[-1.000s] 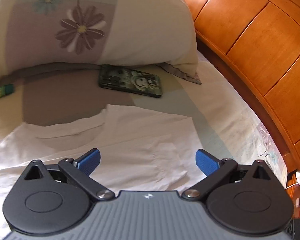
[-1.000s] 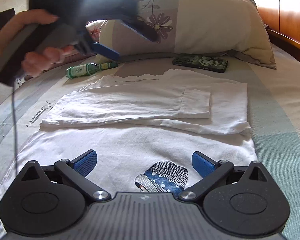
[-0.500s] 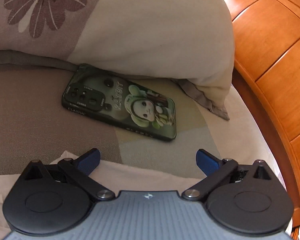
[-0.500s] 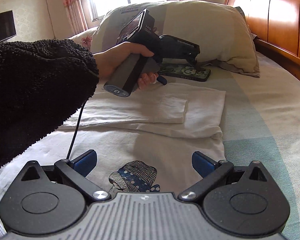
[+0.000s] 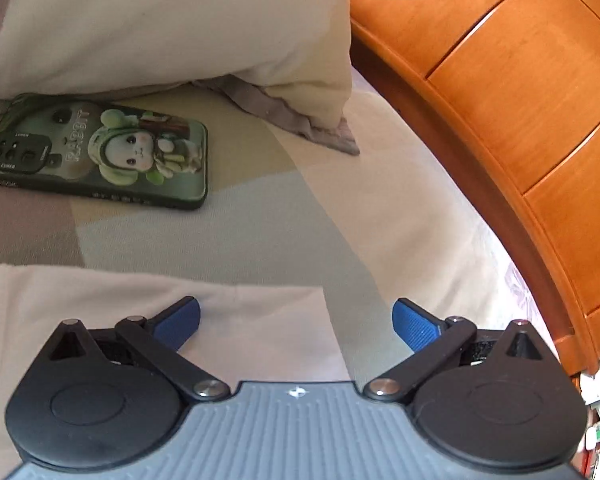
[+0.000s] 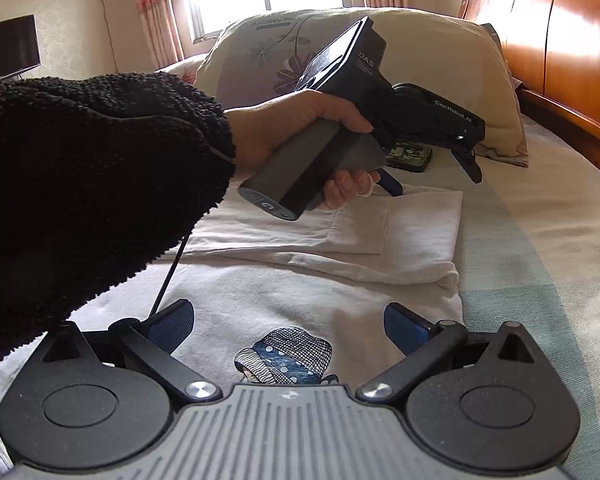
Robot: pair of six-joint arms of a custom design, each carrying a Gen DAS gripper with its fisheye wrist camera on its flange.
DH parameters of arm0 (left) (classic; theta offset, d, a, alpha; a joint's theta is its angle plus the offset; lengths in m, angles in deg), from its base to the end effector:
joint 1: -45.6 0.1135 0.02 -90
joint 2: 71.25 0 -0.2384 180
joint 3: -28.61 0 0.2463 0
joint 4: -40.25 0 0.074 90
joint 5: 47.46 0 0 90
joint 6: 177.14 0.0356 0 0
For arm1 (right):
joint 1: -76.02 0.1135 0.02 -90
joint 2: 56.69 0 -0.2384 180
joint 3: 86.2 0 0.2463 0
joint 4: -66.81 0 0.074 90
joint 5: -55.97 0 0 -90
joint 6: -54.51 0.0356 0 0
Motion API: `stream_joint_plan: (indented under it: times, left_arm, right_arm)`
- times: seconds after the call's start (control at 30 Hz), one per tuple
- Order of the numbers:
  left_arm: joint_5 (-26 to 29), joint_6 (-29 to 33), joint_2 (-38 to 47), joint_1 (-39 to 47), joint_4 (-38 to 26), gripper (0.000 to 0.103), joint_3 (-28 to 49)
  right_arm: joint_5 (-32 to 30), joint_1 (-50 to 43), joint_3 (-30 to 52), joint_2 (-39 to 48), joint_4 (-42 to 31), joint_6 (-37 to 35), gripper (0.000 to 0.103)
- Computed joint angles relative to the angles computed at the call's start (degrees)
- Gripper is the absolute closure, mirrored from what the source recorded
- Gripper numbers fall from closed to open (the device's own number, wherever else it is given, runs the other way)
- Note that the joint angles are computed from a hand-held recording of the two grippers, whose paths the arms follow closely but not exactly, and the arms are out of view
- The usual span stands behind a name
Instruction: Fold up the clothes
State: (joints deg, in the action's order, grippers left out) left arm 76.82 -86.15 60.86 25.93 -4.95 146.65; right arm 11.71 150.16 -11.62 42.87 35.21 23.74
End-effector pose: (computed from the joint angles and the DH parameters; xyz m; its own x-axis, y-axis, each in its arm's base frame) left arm 0.4373 -0.1776 0.1416 -0.7998 0.3011 -0.5193 0.5631 0.6761 -0.4752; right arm 0.1167 0.3175 0.1621 -0.6009 0.0792 -0.7954 -0.0923 0.9816 0.1674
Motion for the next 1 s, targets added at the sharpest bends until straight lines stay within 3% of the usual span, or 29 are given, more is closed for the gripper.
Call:
stream_joint_plan:
  times: [0.13, 0.27, 0.67, 0.73, 0.83, 1.0]
  left_arm:
    - [-1.6, -2.4, -0.6, -0.3, -0.5, 0.002, 1.0]
    - [-3.0, 2.2, -9.1, 2.0, -2.4, 0.002, -4.8]
    - [-9.6, 25.6, -35.0, 22.8, -28.2, 0.001, -11.8]
    - [-9.7, 27.6, -37.1, 27.3, -27.5, 0.001, -16.1]
    - [-8.5, 28.5, -38.2, 33.7, -21.6, 0.001, -24.4]
    - [-6.3, 30.8, -32.5, 42.8, -13.6, 0.001, -30.9]
  right_arm:
    - [-0.3, -0.3, -2.0, -1.2, 1.7, 0.6, 0.0]
    - [-0.2, 0.0, -2.5, -1.4, 2.1, 1.2, 0.0]
    - [0.0, -0.9, -4.8, -3.5, 1.8, 5.3, 0.0]
    - [-0.7, -1.1, -4.8, -3.1, 2.3, 5.6, 0.0]
    - [-1.7, -1.4, -4.8, -2.5, 3.1, 6.0, 0.0]
    - [-2.8, -1.2, -3.4, -0.6, 2.4, 4.5, 0.0]
